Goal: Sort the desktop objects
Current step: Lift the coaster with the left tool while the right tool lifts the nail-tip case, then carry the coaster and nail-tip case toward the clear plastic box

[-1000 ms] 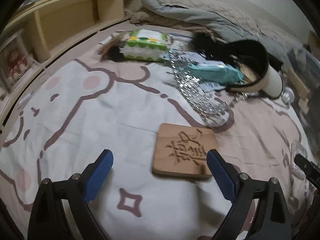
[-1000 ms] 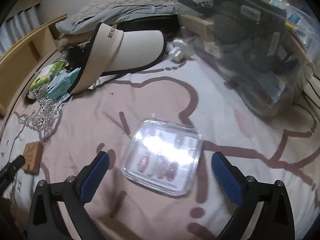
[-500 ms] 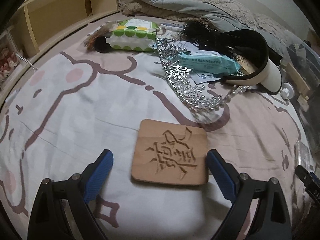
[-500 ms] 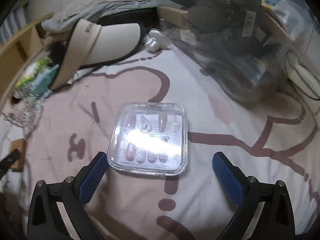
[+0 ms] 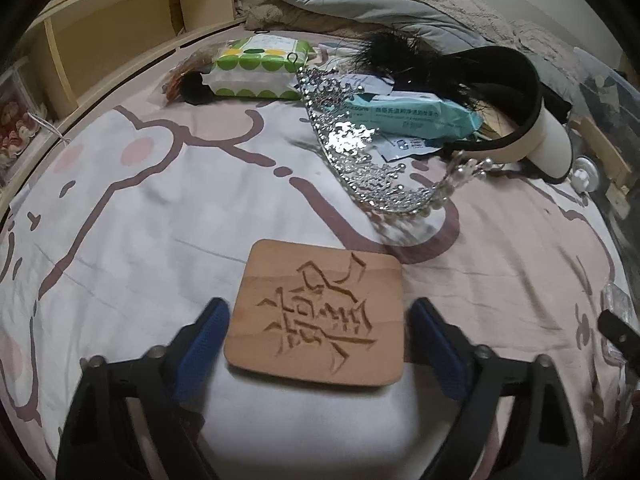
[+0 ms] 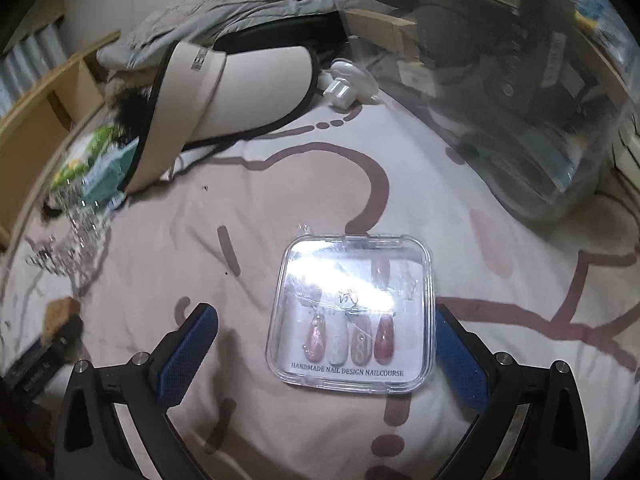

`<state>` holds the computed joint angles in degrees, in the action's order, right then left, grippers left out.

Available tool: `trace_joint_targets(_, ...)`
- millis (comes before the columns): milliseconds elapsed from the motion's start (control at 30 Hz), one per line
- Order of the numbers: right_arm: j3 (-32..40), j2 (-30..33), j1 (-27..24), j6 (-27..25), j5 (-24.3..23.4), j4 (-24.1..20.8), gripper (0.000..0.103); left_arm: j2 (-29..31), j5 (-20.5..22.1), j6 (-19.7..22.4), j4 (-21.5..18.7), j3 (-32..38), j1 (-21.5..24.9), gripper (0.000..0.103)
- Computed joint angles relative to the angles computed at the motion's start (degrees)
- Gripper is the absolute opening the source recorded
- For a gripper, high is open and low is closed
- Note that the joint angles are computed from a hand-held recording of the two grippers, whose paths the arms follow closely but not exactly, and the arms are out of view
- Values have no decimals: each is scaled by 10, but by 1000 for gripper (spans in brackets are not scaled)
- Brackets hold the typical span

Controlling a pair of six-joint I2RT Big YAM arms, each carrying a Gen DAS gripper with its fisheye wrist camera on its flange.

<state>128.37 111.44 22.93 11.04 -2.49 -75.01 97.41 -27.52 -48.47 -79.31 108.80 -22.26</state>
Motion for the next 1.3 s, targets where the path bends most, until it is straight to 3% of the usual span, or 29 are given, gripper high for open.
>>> trace_joint_targets(67, -6, -2, 7, -20, 33, 4, 90, -1, 0, 1, 1, 0, 0, 79)
trace_joint_targets(200, -24, -13, 11, -50, 62, 22, 76, -8, 6, 5, 10, -8, 1, 78)
trace_joint_targets(400, -47, -29, 8, -59, 52, 45, 76, -16, 11, 5, 19, -16, 0, 78)
trace_joint_targets(800, -56, -48, 5, -59, -28, 58, 76, -30, 14, 5, 20, -24, -9, 78)
trace_joint_targets(933, -65, -58, 8, -70, -44, 60, 76, -33, 12, 19, 22, -24, -20, 78)
trace_joint_targets(1100, -60, -61, 3, -78, -100, 35, 76, -33, 10, 47, 27, -20, -37, 78)
trace_joint_targets(1300, -81, -91, -8, -87, -127, 43, 76, -27, 33, 77, 32, -9, -56, 78)
